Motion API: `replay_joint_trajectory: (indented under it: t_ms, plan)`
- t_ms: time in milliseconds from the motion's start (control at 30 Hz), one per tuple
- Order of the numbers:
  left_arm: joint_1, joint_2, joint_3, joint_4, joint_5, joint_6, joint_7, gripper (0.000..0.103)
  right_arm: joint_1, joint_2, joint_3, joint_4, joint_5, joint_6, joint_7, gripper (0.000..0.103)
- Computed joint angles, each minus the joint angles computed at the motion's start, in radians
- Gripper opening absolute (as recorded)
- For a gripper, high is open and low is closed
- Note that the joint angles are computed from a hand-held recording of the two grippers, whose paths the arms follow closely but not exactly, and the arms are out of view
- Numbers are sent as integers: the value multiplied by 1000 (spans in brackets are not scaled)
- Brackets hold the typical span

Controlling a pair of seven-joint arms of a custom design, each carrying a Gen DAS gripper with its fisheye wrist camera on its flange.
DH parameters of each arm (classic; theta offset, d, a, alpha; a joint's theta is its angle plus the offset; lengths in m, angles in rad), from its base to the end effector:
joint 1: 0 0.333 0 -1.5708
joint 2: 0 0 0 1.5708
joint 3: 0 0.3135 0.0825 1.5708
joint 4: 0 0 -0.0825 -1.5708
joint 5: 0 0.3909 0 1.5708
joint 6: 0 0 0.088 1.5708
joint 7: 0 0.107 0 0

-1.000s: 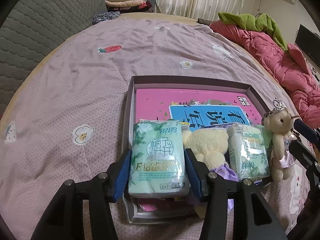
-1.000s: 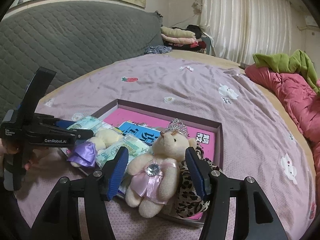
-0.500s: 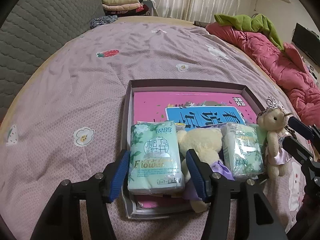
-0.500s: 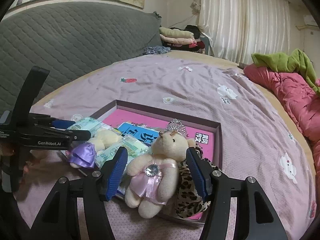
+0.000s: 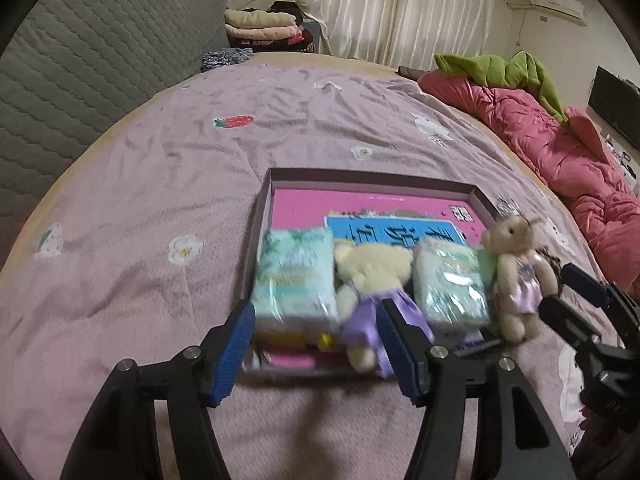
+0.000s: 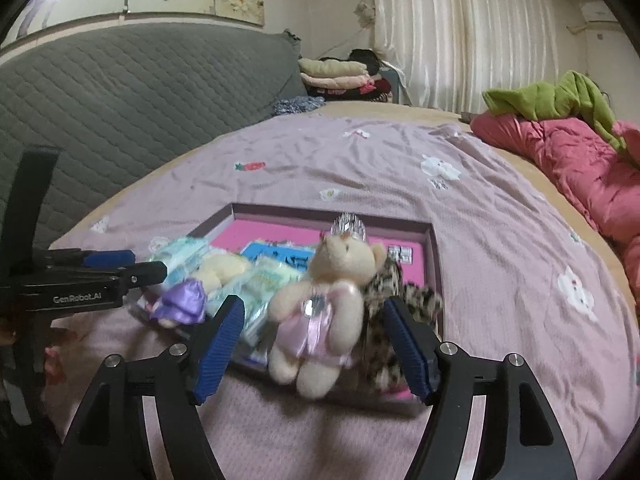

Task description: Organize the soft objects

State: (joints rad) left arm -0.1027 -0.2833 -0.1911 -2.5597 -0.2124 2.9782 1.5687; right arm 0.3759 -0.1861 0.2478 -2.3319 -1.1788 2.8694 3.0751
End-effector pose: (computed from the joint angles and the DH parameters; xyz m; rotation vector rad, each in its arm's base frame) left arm 0.4615 -0.1265 0.4386 -1.7717 1.9712 -0.8187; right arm 0.3856 0.3456 0.4567 -1.7688 1.4723 -0.6570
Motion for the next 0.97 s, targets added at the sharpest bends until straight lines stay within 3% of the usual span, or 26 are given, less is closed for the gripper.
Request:
replay_joint_trajectory:
  t_ms: [233, 467, 967]
  plan:
    - [21, -110, -76, -94, 65, -20, -105, 63, 53, -58, 28, -70, 167, -113, -59, 75]
    - [-17, -214, -92, -169, 78, -70, -149, 63, 87, -108, 54, -121, 299, -177, -121, 75]
    - [-69, -343, -64, -240, 63, -164, -175, 63, 133, -134, 92, -131, 374, -233, -172, 75]
